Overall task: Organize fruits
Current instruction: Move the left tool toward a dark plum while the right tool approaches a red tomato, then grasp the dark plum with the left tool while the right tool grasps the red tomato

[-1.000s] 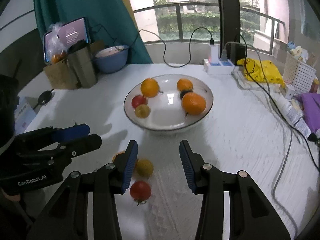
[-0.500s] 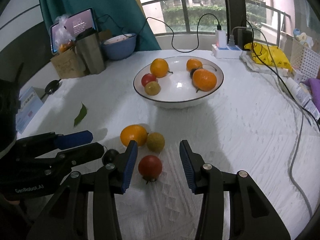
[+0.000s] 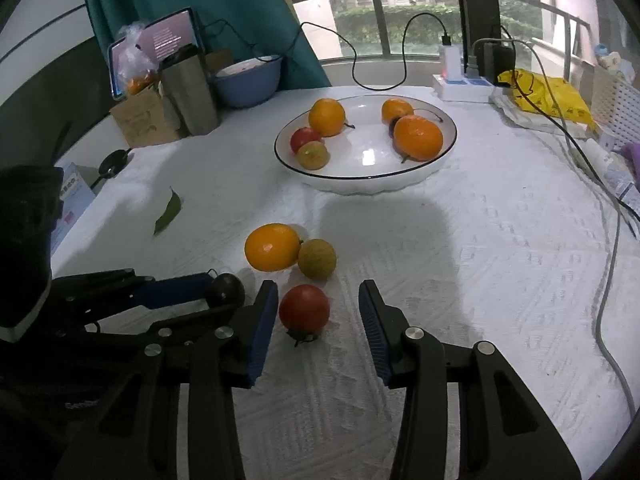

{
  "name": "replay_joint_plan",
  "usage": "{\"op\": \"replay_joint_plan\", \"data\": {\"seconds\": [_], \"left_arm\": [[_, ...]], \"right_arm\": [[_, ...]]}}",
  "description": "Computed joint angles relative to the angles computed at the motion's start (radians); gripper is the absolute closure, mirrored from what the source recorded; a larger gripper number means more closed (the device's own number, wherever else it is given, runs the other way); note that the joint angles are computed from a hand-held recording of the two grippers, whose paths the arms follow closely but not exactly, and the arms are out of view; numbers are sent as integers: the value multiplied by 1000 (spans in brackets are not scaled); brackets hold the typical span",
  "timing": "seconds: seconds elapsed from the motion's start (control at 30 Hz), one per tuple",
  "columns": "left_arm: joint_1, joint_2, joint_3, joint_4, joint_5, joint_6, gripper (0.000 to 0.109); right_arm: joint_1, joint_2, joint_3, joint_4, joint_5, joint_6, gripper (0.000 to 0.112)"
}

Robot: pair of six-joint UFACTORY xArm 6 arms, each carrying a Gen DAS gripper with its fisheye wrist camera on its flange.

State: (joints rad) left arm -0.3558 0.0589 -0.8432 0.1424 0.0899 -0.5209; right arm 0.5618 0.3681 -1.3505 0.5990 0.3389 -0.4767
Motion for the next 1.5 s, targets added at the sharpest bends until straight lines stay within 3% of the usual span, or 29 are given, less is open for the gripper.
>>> {"op": "replay_joint_plan", "data": {"seconds": [0.1,0.17,0.23,0.37,0.5,1.13,1.5], "left_arm": [[4,2,-3,41,0,-27,68],[9,3,-8,109,8,-76,75],[7,2,-6,100,7,-61,79],[-4,0,-3,50,3,-11,80],[-11,-10,8,-7,-9,40,80],[9,-46,4,31,-60,35,80],[14,-5,-64,-76,-57,154,80]], "right_arm": [[-4,6,-11,17,21,-13,70],[-8,13,-24,35,47,-30,70],[-7,17,-32,36,62,-34,70],[-3,26,-46,12,96,-33,83],[2,24,-43,-4,93,-33,83],[-15,-2,-53,-64,52,6,83],[-30,52,-154,-95,72,28,83]]}}
